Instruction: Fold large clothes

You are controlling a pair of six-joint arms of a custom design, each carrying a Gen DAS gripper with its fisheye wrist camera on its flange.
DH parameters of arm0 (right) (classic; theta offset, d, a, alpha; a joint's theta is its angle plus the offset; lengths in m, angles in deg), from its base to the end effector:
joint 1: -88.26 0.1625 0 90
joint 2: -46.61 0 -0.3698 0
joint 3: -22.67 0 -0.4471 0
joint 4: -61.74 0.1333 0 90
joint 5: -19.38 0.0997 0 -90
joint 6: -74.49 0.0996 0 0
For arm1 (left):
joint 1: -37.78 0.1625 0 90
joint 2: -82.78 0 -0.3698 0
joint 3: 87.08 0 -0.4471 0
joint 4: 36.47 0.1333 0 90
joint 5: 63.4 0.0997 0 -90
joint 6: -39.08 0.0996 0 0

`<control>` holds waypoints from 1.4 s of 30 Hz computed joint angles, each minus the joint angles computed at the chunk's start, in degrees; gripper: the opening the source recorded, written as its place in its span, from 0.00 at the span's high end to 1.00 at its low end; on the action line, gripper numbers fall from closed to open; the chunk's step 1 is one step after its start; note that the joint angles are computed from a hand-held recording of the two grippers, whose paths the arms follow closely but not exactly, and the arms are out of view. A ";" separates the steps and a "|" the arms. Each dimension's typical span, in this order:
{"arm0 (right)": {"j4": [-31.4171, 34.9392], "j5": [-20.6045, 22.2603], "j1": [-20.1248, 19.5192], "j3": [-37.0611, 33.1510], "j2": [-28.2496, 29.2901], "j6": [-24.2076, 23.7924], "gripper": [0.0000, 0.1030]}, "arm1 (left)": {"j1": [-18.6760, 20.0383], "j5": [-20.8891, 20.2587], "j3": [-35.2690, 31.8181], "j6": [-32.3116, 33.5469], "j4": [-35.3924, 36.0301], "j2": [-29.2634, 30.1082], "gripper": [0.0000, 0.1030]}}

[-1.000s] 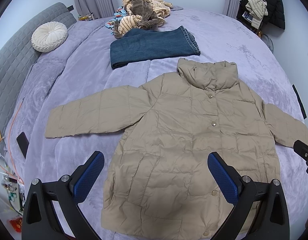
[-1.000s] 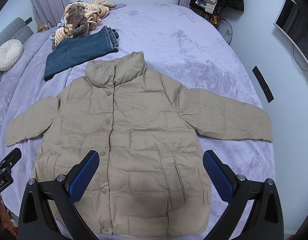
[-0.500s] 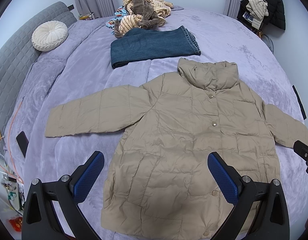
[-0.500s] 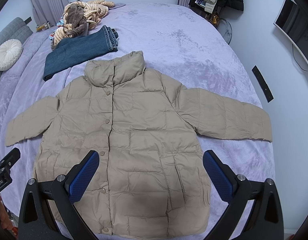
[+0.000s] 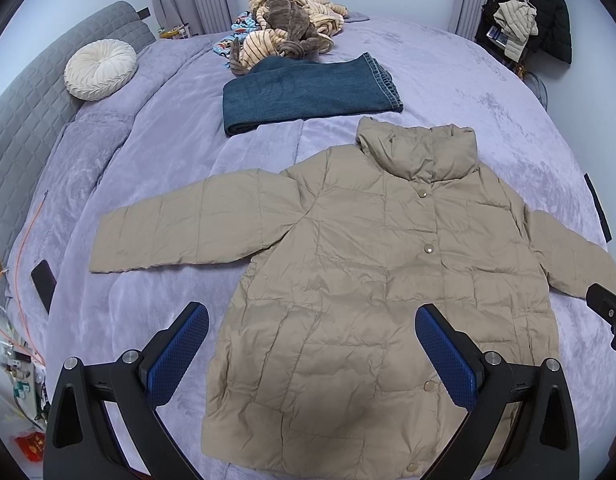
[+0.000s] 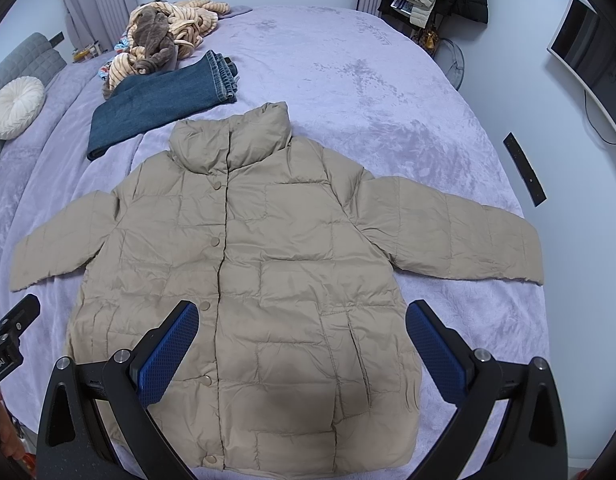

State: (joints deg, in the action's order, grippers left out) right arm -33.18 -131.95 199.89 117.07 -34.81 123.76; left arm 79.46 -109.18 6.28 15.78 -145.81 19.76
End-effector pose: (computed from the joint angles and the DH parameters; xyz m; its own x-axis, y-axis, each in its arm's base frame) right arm 0.2575 -0.5249 0.3664 -0.5380 0.5075 0.6731 0.0655 0.8212 -0.5668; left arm -0.3416 -0.5756 0.1771 -0.6364 0.3147 -0.7042 0.5242 0.8462 -0.0955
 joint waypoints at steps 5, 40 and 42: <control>0.49 -0.01 0.17 0.00 -0.12 0.29 0.00 | 0.07 -0.04 0.09 0.11 -0.07 -0.11 0.00; -14.03 9.95 -3.81 2.24 6.73 -6.53 0.00 | 15.97 -13.09 2.09 6.00 -13.81 -1.54 0.00; -20.01 10.86 -4.43 3.55 7.86 -10.43 0.00 | 19.25 -14.10 1.42 7.03 -17.13 -0.88 0.00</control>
State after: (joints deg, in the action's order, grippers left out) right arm -53.19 -121.09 195.46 120.63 -26.94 113.33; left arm 98.71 -123.28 7.70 22.80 -162.94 18.88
